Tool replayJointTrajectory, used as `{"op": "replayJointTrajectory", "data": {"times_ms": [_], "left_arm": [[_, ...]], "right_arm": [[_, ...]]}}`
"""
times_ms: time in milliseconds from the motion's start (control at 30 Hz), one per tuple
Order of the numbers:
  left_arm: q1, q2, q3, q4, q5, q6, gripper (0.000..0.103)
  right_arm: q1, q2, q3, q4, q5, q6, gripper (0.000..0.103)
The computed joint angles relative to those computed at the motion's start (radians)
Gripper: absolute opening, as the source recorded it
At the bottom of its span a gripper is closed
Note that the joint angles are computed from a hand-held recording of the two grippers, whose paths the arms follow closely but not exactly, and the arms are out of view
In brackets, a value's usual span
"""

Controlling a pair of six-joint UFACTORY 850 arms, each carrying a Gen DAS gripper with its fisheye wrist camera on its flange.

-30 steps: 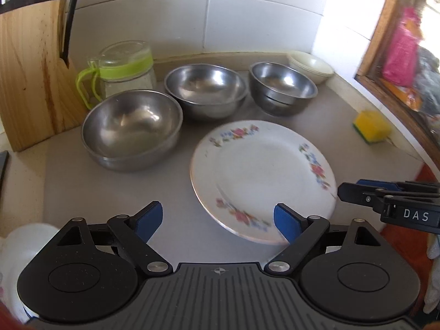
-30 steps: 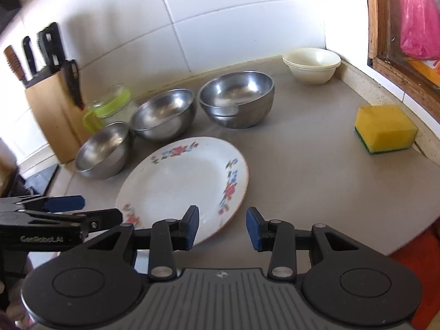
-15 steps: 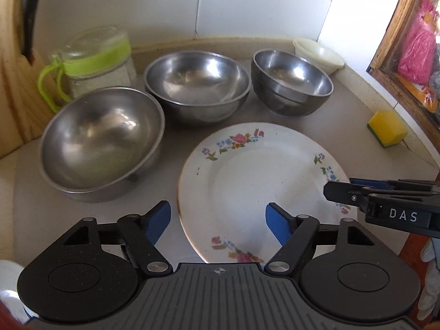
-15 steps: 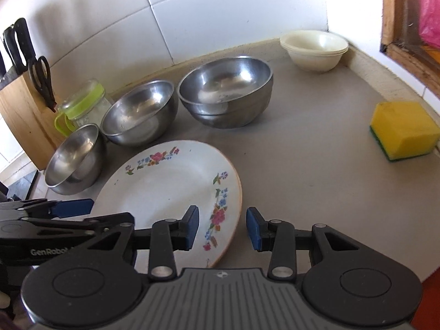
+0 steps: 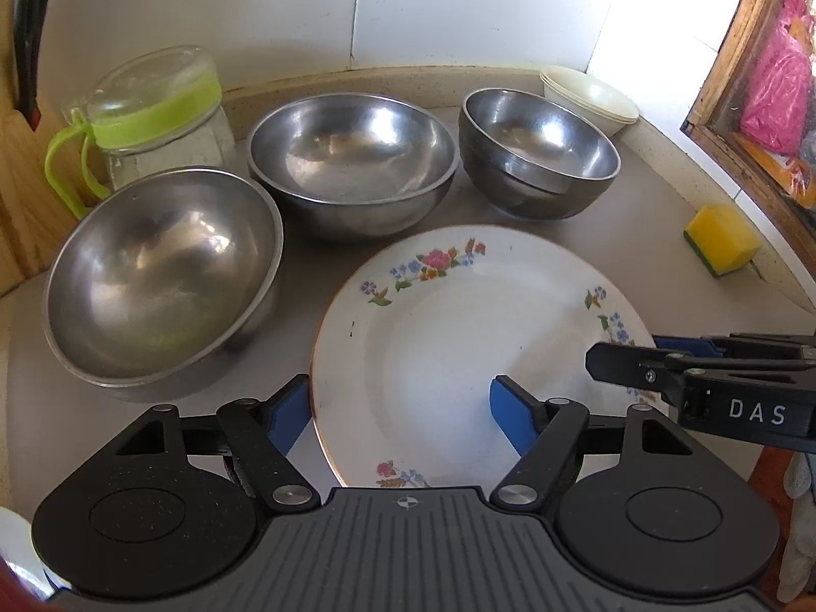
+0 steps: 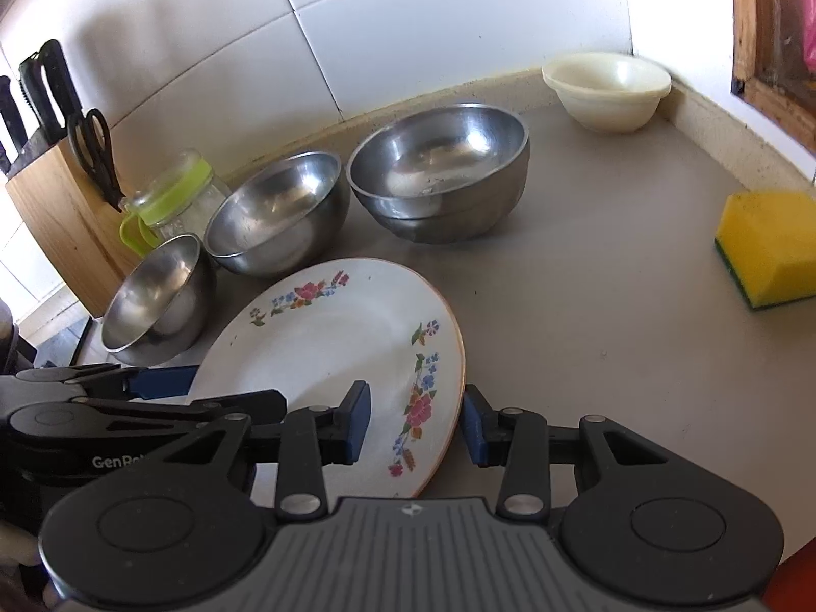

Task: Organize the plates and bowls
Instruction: 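Lift the plate with the right gripper toward the multicolour-flower plate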

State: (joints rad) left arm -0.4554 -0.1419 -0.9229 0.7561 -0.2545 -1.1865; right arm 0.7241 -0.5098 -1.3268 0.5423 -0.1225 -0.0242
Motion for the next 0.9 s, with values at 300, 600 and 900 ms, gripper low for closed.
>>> {"op": "replayJointTrajectory", "data": {"times_ms": [300, 600, 900], "left_arm": [[-0.023, 0.031, 0.021, 0.115, -0.003, -0.122, 0.079], [-0.034, 0.062, 0.032, 0.194, -0.011, -0.213, 0.079], [-0.052, 0.09, 0.038, 0.278, -0.027, -0.287, 0.079]], "right_arm": [[0.003, 0.026, 0.027, -0.073, -0.007, 0.092, 0.04], [0.007, 0.064, 0.061, -0.037, 0.053, 0.071, 0.04], [0.008, 0.094, 0.082, 0.059, 0.065, 0.005, 0.04]]}}
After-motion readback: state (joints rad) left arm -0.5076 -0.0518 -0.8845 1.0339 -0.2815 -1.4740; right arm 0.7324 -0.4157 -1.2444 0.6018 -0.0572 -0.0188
